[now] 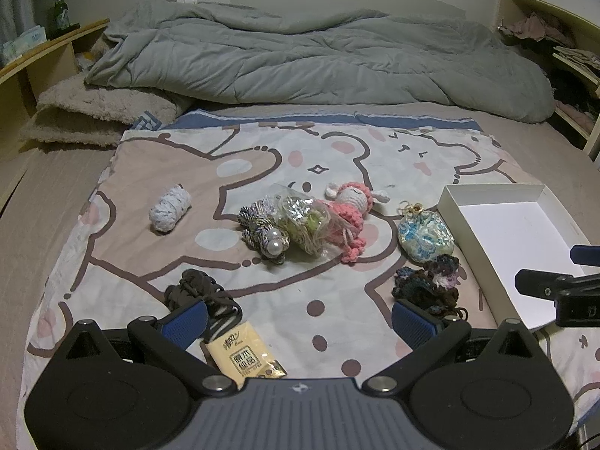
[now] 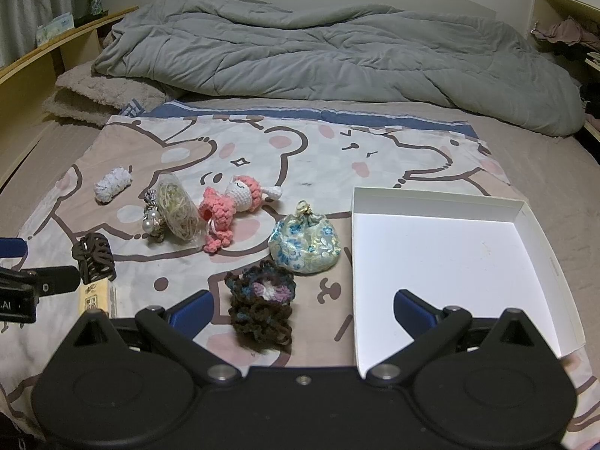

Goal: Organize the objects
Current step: 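Grasp the yellow tissue pack with the left tool while the right tool grasps the dark scrunchie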

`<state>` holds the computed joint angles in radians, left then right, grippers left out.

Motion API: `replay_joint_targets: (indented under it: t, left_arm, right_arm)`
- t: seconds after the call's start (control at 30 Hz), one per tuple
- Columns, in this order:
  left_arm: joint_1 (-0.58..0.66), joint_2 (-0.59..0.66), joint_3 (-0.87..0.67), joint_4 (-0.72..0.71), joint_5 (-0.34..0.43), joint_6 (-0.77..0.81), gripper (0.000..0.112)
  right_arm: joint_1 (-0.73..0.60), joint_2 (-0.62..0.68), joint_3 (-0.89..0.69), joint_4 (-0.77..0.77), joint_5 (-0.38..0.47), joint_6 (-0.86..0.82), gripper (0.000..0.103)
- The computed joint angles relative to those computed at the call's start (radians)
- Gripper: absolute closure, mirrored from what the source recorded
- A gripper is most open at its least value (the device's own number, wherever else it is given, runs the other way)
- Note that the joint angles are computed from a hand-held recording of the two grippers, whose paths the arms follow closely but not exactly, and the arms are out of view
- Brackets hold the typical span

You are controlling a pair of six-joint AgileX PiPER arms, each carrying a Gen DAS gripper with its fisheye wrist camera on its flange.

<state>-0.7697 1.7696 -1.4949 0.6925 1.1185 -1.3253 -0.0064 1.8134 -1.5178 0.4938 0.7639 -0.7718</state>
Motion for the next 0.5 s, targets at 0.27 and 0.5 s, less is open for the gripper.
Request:
replay_joint_targets:
  t: [0.27,0.5]
  left_arm:
    - [0.046,0.003,-0.005,-0.006,-0.008,-0.002,0.009]
    - [0.127,0.006,0.017,-0.074,-0.031,0.019,0.009]
  right_arm:
    - [-0.023,0.027,-0.021,0.092,-0.033,-0.04,0.0]
    - [-0.039,0.101,-0.093,0.133,-0.048,-0.028,0.0]
